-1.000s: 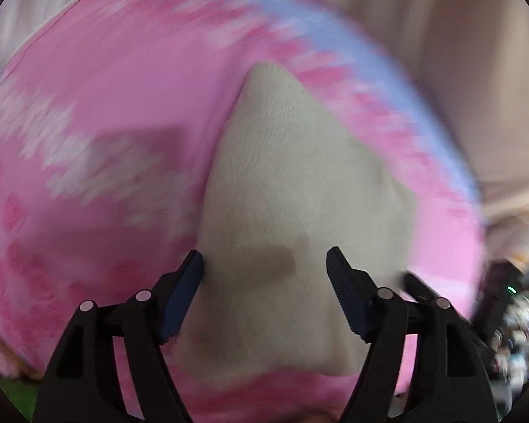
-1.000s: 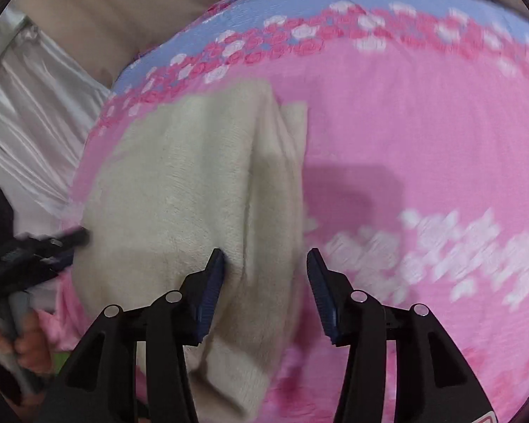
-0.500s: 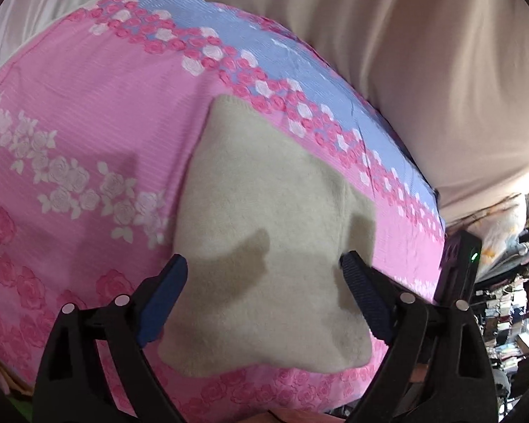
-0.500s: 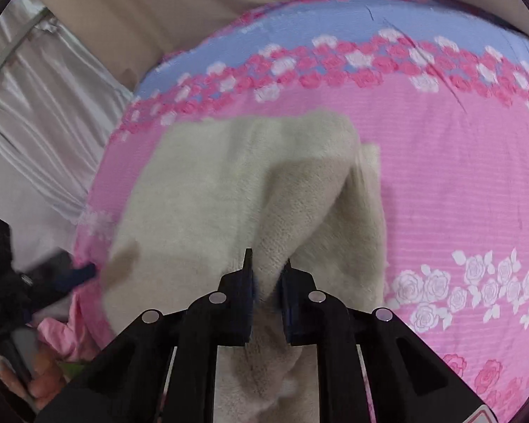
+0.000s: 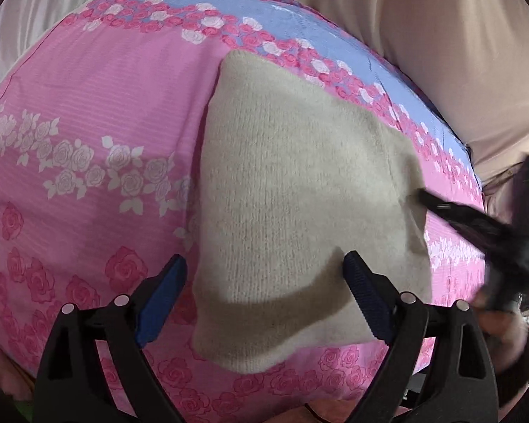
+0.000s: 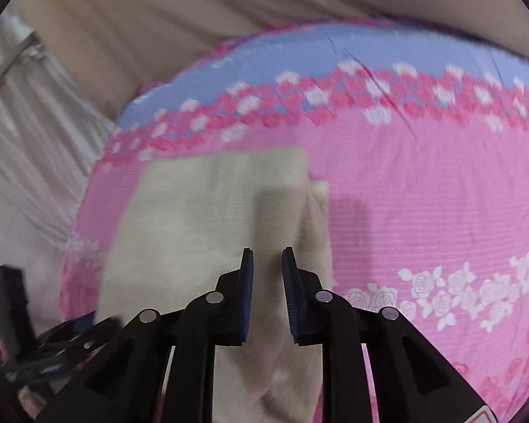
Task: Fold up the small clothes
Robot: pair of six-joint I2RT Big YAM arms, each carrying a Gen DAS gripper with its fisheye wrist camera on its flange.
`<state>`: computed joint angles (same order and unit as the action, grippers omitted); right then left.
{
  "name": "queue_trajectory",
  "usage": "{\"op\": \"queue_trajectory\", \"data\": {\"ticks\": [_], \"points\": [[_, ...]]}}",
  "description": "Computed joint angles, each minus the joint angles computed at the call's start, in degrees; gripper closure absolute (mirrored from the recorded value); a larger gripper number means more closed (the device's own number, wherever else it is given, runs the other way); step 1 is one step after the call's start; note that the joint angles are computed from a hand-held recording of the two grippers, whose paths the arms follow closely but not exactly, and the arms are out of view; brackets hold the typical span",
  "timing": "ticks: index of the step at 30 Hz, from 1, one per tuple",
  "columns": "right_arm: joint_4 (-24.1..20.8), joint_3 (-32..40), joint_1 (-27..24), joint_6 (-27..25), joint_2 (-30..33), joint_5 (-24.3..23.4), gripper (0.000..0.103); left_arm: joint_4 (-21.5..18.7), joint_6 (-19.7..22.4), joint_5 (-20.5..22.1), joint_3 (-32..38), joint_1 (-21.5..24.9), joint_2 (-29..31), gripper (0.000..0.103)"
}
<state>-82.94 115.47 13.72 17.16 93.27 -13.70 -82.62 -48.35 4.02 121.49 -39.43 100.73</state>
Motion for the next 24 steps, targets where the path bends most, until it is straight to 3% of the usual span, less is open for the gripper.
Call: {"op": "queue_trajectory", "data": {"ticks": [4,7,9,14,15,16,18,20,24], "points": [[-2.74,-1.52,2.53,-2.77,-3.64,-1.16,0.085,0.50,-0.52,-0.63,-1.32,-0.25,-0.64,0.015],[-5.29,-6.16,5.02,-6.09,-3.36,5.22,0.085,0.60,-0.65,-1.16,-1.33,-0.42,-0.35,0.015],[-3.18,-10.26,5.62,-6.60,-4.20,6.65,0.086,0.15,-0.56,-1.28,-0.93,-0.59,0.04,0.015],[-6.68,-4.73,6.52,-8.37,-3.10,8.94,0.085,-2.73,0.14,-3.59,2.07,-1.19,1.55,0.015],[-7.49,-4.03,6.47,-8.86,-2.62,9.69,0.080,-3.25,0.44,-4.71,2.98,-1.44,1.68,0.015],[-8.20,-3.66,6.40,-9.36,-1.85,10.21,0.068,-3.80,0.74,-5.37,3.80,-1.61,1.90,0.015],[-10.30,-4.09,6.08,-10.55,-0.26,10.39,0.063,-4.96,1.57,-6.89,5.55,-2.01,2.34,0.015],[-9.62,-4.73,5.11,-9.16,0.21,7.88,0.057,-5.82,2.00,-7.25,6.65,-2.28,2.58,0.015],[-11.08,-1.86,4.07,-8.28,2.84,6.06,0.035,-5.87,1.43,-5.55,5.38,-2.11,2.15,0.014]]}}
